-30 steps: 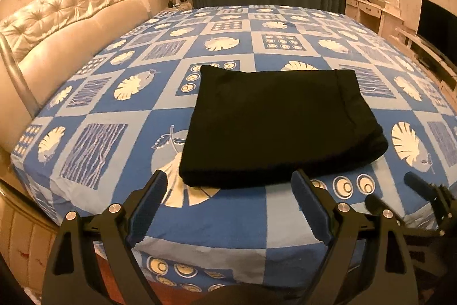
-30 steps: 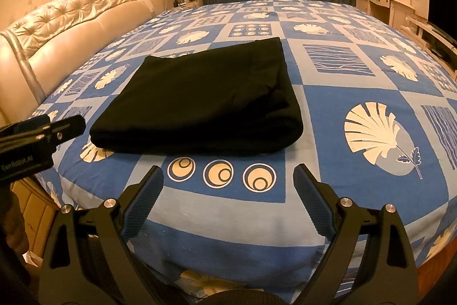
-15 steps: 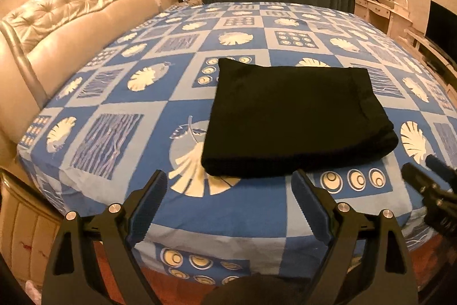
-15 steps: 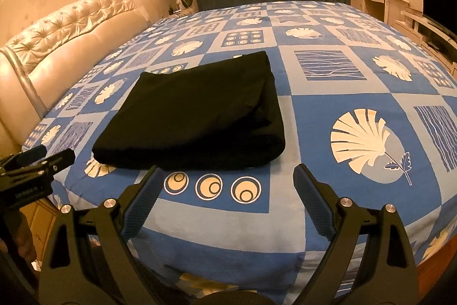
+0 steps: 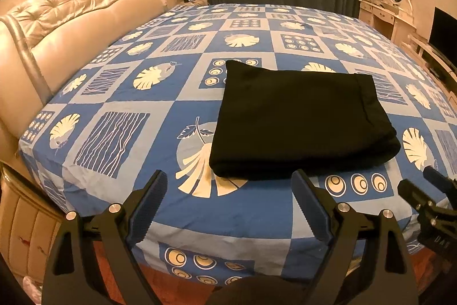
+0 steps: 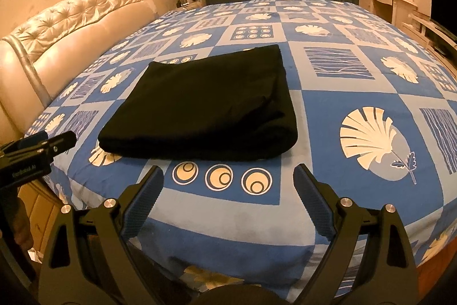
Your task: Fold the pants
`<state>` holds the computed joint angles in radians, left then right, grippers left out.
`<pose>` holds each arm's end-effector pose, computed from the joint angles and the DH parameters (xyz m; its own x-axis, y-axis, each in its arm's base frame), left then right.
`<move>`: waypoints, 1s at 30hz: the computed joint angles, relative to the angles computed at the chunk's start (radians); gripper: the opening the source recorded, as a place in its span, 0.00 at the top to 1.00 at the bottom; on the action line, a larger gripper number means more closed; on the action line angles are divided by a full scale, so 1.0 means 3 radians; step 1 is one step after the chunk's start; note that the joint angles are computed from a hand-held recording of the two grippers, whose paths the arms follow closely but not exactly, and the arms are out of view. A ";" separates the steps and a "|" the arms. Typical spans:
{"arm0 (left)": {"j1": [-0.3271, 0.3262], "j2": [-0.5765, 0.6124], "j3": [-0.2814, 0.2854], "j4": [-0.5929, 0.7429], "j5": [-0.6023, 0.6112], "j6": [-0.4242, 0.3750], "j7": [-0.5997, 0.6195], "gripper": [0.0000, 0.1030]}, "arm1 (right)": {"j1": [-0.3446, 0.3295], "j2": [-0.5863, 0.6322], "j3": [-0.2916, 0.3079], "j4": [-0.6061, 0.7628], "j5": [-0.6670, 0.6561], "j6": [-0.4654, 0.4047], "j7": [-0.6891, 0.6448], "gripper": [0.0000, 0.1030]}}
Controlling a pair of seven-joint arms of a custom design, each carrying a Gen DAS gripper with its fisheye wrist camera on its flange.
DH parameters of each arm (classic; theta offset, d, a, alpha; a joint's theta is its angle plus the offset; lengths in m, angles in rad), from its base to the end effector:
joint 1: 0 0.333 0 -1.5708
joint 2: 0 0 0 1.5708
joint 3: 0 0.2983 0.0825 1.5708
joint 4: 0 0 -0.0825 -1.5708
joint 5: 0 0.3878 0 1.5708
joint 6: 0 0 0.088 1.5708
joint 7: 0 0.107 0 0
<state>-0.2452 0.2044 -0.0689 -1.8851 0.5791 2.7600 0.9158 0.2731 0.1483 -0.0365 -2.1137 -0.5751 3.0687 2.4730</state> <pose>0.6129 -0.2204 0.4533 -0.0937 -0.9935 -0.0648 -0.7274 0.1127 -0.6769 0.5797 0.1852 0.4116 -0.0185 -0.9786 -0.2047 -0.6944 0.1598 -0.7016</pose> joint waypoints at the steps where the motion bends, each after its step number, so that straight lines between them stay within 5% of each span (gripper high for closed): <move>1: 0.0008 0.0004 -0.0008 0.0003 -0.0029 -0.0001 0.0023 0.15 | -0.0007 0.0003 0.0015 0.0000 0.0025 -0.0003 -0.0024 0.10; 7: 0.0046 0.0005 -0.0040 -0.0012 -0.0272 0.0054 0.0159 0.15 | -0.0057 0.0019 0.0102 -0.0017 0.0247 -0.0012 -0.0242 0.10; 11: -0.0050 -0.0005 0.0085 0.0003 0.0037 -0.0033 -0.0253 0.13 | -0.0063 0.0036 0.0126 -0.0024 0.0379 -0.0020 -0.0358 0.10; 15: 0.0156 0.0003 -0.0108 -0.0067 -0.0614 0.0066 0.0165 0.11 | -0.0107 0.0066 0.0197 -0.0040 0.0606 -0.0022 -0.0538 0.10; 19: 0.0165 -0.0002 -0.0138 -0.0097 -0.0820 0.0172 0.0508 0.11 | -0.0092 0.0069 0.0202 -0.0057 0.0705 -0.0029 -0.0631 0.10; 27: -0.0063 -0.0053 0.0076 -0.0163 -0.0267 0.0374 0.0194 0.11 | -0.0070 0.0059 0.0180 -0.0074 0.0761 -0.0029 -0.0670 0.10; 30: 0.0018 -0.0024 -0.0027 -0.0133 -0.0442 0.0342 0.0382 0.11 | -0.0069 0.0052 0.0179 -0.0085 0.0783 -0.0032 -0.0678 0.10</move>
